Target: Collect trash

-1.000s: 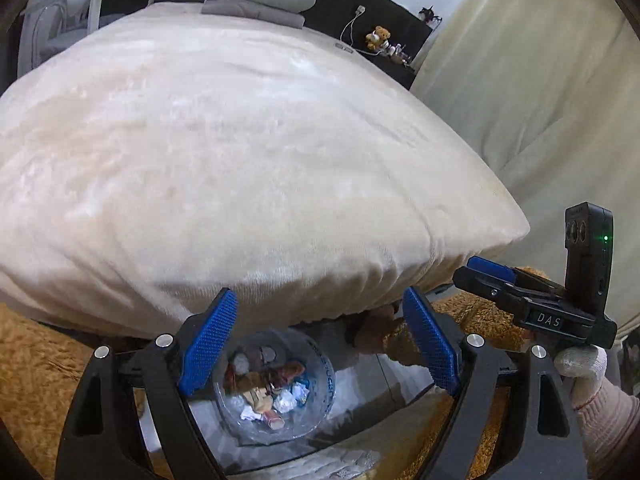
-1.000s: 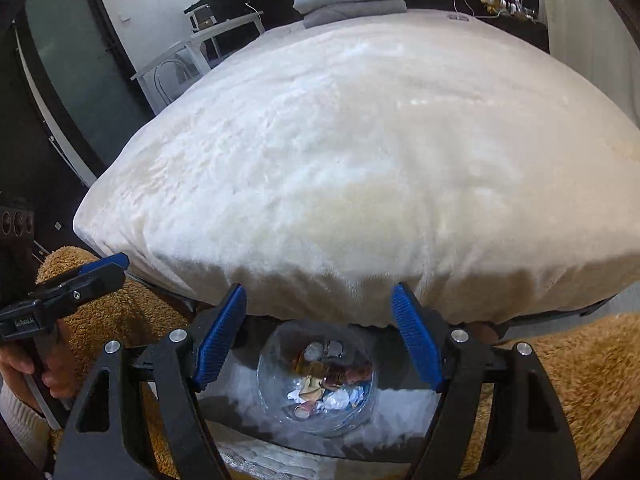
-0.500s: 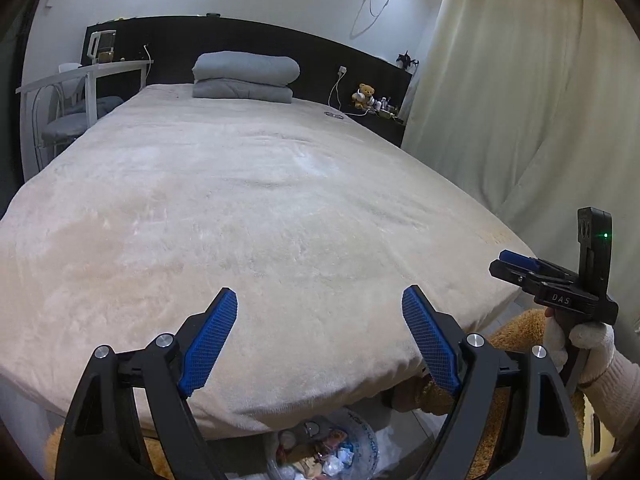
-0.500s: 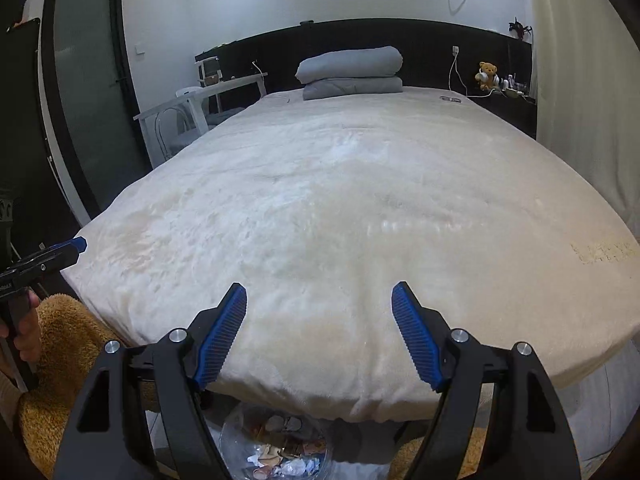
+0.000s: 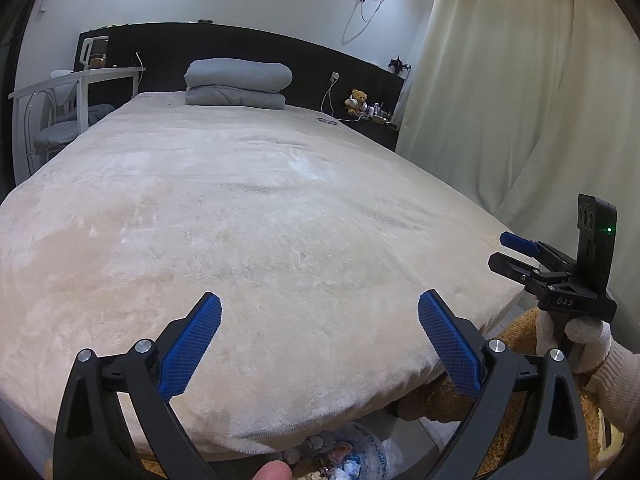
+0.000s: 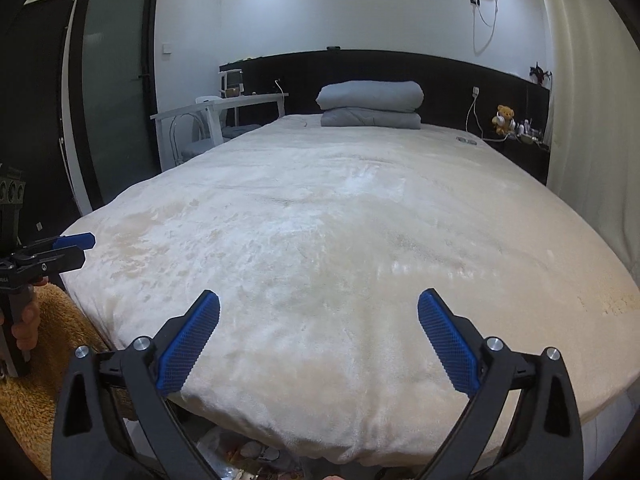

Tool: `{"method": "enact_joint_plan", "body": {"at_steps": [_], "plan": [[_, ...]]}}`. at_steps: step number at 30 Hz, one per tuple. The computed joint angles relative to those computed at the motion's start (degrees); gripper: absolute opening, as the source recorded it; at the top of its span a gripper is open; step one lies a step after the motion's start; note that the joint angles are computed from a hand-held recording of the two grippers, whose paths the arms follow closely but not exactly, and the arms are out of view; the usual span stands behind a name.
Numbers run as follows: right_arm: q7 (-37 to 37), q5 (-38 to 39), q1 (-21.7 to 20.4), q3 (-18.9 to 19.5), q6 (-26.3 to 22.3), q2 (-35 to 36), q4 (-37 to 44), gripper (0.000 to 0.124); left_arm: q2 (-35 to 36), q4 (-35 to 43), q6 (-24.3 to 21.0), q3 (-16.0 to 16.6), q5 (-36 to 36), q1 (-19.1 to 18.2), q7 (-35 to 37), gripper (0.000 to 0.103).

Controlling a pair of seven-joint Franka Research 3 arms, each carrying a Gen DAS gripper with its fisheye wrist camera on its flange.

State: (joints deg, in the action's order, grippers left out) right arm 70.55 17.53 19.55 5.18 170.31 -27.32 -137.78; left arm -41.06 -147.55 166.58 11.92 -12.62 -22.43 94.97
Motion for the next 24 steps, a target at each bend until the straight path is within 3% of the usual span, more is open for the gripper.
{"method": "enact_joint_plan", "body": {"at_steps": [8,24], "plan": [[2.11,-2.54,-2.35,2.43,2.33,-0.08,-0.93,0.098,-1.43,-1.8,2.46,-1.43,2.02,0.86,-0.39,0.097],[4.15,-4.63,-2.8,2.45,2.75,-0.5,-1.57,0.098,-0.89,-1.9,2.98,-2.39,6.57,1.86,-2.9,0.097]]}}
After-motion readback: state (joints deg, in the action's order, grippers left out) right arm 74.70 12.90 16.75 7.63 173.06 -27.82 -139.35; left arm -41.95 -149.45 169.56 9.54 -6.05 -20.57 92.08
